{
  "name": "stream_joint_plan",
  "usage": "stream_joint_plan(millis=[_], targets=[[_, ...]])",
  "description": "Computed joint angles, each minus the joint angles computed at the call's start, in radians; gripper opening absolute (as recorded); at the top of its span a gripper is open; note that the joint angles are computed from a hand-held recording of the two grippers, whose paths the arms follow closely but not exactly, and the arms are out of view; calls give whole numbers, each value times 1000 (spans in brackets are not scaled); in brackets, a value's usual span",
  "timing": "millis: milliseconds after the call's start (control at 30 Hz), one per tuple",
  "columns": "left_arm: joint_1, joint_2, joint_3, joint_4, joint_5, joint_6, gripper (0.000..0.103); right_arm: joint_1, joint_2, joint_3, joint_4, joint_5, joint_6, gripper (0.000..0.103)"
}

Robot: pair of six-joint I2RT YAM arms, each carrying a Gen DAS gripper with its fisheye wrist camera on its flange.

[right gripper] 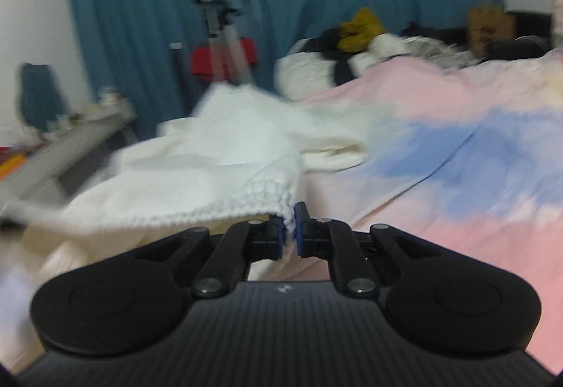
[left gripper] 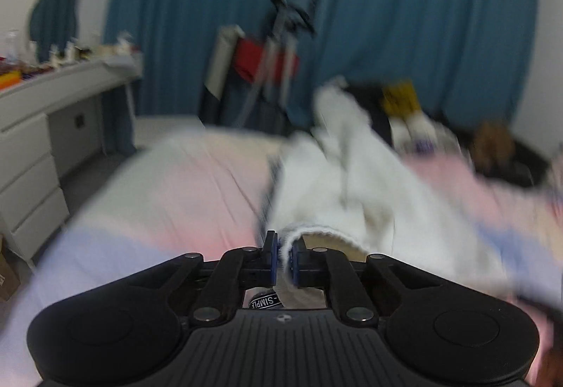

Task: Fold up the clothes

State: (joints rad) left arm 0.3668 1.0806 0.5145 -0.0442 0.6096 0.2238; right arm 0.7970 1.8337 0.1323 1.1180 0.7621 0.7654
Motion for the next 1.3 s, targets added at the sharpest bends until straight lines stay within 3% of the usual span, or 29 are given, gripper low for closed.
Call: stream_joint_plan(millis=[133,233,300,433,667,800,933,1000,1100,1133,1167,1200,1233,1300], targets=[[79,102,213,-10,49,-49,8,261,-97,122,-220,120,35,10],[134,228,449,-109,79,-72,7,342,-71,251,-213,131,-16,10],[159,311,593,-158,77,-82,7,353,-13,345,-155,84,-50,10],[193,495,802,-115,26,-58,7,330,139,576,-89,-69,-133,10],[217,943,1084,-123,-115,-15,8,244,463,1040,-349,-301,-103,10],[245,1163,1261,-185,-110,-66,9,235,560,1143,-362,-335,-145,10],[282,1283,1383,-214,-33,-64,12,240,559,1178,-409,-334,-181,14],[307,1287,1386,-231,0,-35,21,252,538,1154,-408,-321,-214,17],[343,1265,1354,-254,10,9,41,252,519,1132,-402,-335,-259,29],[362,1237,1306,-238,30,25,47,261,510,1117,-398,-330,-271,41],[383,1212,1263,-223,52,40,50,272,504,1100,-381,-317,-283,63],[405,1189,1222,-210,75,56,58,284,500,1083,-361,-301,-296,76],[424,1157,1178,-209,84,77,66,296,497,1067,-341,-286,-309,95],[463,1053,1044,-187,108,134,72,317,481,1050,-346,-243,-310,98]])
